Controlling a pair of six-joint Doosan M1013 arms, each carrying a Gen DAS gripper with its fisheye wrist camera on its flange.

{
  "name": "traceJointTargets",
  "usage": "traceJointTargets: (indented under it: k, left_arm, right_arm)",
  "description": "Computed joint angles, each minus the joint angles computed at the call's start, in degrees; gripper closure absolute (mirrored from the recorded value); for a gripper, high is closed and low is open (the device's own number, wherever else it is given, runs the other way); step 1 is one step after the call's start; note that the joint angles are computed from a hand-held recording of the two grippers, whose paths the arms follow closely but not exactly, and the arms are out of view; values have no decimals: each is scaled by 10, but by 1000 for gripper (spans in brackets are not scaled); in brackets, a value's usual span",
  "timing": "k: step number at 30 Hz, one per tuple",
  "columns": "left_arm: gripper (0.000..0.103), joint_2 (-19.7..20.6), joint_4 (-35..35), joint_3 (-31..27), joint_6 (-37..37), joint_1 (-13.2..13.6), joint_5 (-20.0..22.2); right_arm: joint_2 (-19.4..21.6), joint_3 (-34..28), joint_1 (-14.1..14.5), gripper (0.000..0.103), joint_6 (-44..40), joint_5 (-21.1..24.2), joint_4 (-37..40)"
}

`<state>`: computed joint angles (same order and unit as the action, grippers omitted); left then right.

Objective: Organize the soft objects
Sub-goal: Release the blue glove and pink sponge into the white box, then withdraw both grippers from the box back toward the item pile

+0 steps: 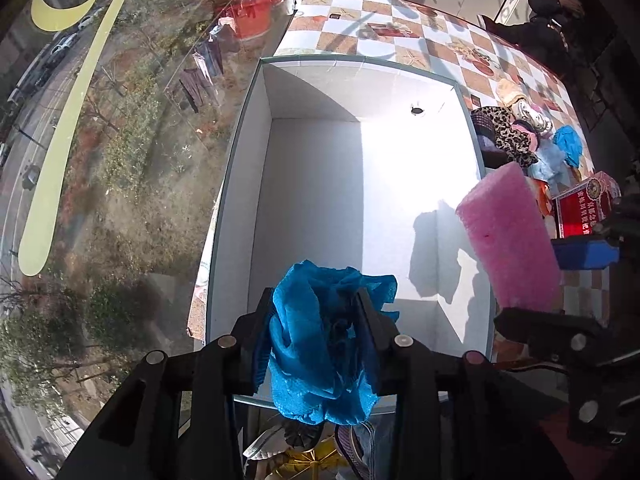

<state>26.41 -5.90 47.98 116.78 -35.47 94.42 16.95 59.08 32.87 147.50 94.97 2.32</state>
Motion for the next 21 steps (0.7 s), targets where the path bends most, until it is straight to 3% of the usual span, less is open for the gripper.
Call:
traceJointTargets:
  k: [4, 5, 6, 8, 11, 14, 21]
  left_arm:
    - [27, -5, 9, 8, -1, -1, -16]
    - [22, -5, 4, 7, -4, 1, -17]
    - [21, -6, 7, 8, -8, 1, -23]
    - [15, -2, -1, 1, -22, 5, -24]
    - [1, 5, -15, -13, -48, 11, -16]
    - [0, 13, -34, -27, -69, 18, -10]
    - [0, 19, -42, -39, -45, 13, -1]
  right_arm:
    - [0, 1, -1, 57, 4, 1, 2]
    - [-1, 1, -2, 51, 5, 0, 2]
    - [-1, 1, -1, 32, 8, 0, -2]
    - [-3, 1, 1, 19, 19, 1, -16]
    - [-10, 8, -3, 19, 41, -3, -18]
    - [-20, 23, -6, 0, 70, -7, -13]
    - [-30, 35, -5, 0, 109, -14, -20]
